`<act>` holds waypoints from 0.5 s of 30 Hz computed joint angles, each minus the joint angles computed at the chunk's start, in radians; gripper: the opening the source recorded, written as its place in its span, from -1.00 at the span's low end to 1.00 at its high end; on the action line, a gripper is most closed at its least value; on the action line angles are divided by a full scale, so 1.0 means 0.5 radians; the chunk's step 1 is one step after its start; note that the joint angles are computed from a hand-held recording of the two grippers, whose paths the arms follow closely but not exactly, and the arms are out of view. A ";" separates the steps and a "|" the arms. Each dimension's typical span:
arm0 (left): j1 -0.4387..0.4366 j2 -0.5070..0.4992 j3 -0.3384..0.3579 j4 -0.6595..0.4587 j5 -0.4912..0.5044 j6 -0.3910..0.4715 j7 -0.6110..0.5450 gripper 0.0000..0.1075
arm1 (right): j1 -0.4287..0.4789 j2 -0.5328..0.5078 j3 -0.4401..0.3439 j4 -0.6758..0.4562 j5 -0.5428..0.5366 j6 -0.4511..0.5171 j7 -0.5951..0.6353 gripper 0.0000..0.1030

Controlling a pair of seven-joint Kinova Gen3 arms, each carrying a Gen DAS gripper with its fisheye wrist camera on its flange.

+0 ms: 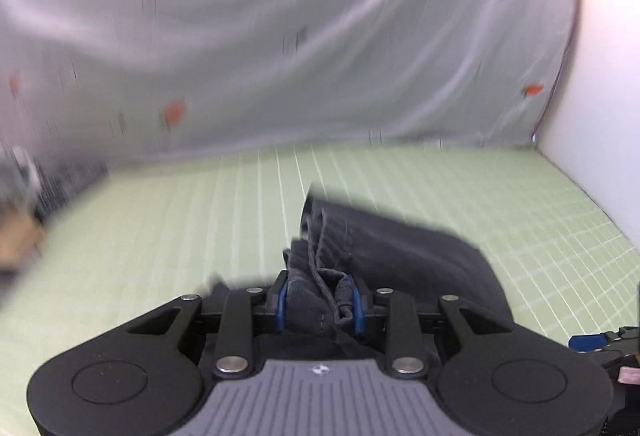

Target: Fold clothes

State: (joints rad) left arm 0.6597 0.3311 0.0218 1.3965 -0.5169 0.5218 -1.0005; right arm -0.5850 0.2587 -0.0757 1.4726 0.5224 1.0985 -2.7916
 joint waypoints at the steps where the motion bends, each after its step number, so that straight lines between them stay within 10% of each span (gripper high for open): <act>1: 0.093 -0.041 -0.092 0.030 -0.081 -0.016 0.081 -0.43 | -0.008 -0.004 -0.005 0.000 0.023 -0.013 0.019 1.00; 6: 0.279 -0.119 -0.295 0.162 -0.285 0.177 0.471 -0.42 | -0.013 -0.011 -0.046 0.001 0.065 -0.129 0.255 1.00; 15: -0.523 0.007 0.308 0.258 0.316 0.308 0.541 -0.34 | -0.020 0.063 -0.028 -0.085 -0.131 -0.097 0.548 1.00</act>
